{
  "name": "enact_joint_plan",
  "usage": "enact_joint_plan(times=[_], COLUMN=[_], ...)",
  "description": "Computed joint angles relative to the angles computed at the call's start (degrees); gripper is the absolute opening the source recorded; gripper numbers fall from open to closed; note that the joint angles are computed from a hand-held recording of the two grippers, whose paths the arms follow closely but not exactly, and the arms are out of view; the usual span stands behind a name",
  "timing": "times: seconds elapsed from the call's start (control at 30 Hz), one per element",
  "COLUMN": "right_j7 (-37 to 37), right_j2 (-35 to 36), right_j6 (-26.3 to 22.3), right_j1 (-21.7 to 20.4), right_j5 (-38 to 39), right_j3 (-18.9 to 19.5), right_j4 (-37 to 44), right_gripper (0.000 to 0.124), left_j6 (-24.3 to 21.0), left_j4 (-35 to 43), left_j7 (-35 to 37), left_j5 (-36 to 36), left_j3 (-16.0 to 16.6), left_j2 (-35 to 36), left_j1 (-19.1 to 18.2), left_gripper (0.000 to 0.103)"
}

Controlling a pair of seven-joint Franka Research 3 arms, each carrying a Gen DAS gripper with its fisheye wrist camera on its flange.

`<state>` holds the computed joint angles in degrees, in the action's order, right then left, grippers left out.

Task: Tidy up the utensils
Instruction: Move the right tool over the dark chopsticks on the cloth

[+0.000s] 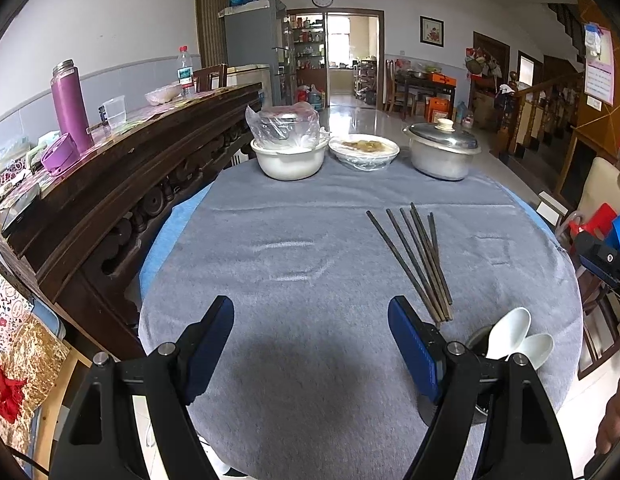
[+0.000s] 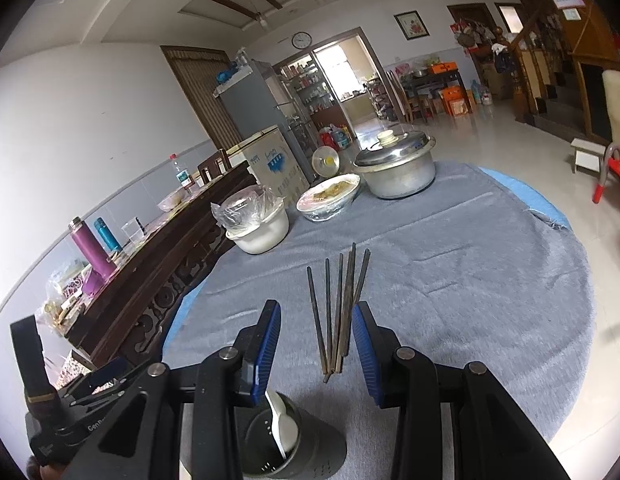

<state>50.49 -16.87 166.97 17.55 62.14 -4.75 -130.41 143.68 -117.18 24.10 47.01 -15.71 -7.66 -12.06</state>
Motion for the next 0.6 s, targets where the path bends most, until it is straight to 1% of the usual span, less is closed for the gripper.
enact_joint_plan(times=[0.1, 0.2, 0.27, 0.4, 0.47, 0.6], right_j7=[2.2, 4.2, 5.1, 7.5, 8.2, 11.8], right_j2=[1.7, 3.9, 5.9, 12.4, 15.5, 24.1], right_j6=[-2.7, -5.2, -8.1, -15.9, -18.7, -24.8], right_j1=[-1.2, -2.5, -3.6, -6.9, -8.6, -11.6], right_j5=[-1.7, -3.6, -3.9, -5.6, -6.0, -10.1], right_j3=[-0.3, -0.1, -0.3, -0.2, 0.6, 2.6], right_j4=[2.0, 4.4, 6.6, 13.9, 17.3, 27.4], right_gripper=[0.041, 0.041, 0.041, 0.041, 0.040, 0.040], left_j6=[-0.4, -0.6, -0.2, 1.2, 1.7, 2.5], left_j4=[1.1, 2.2, 2.6, 3.4, 4.1, 6.4], left_j7=[0.7, 2.9, 4.1, 8.3, 10.8, 16.0], left_j5=[-0.2, -1.9, -3.1, -8.2, -10.6, -16.0], left_j3=[0.2, 0.7, 1.1, 2.1, 2.6, 3.4], left_j2=[1.0, 2.2, 2.7, 4.5, 5.7, 8.7], left_j1=[0.0, -0.2, -0.3, -0.2, -0.2, 0.0], left_gripper=[0.080, 0.080, 0.080, 0.080, 0.080, 0.080])
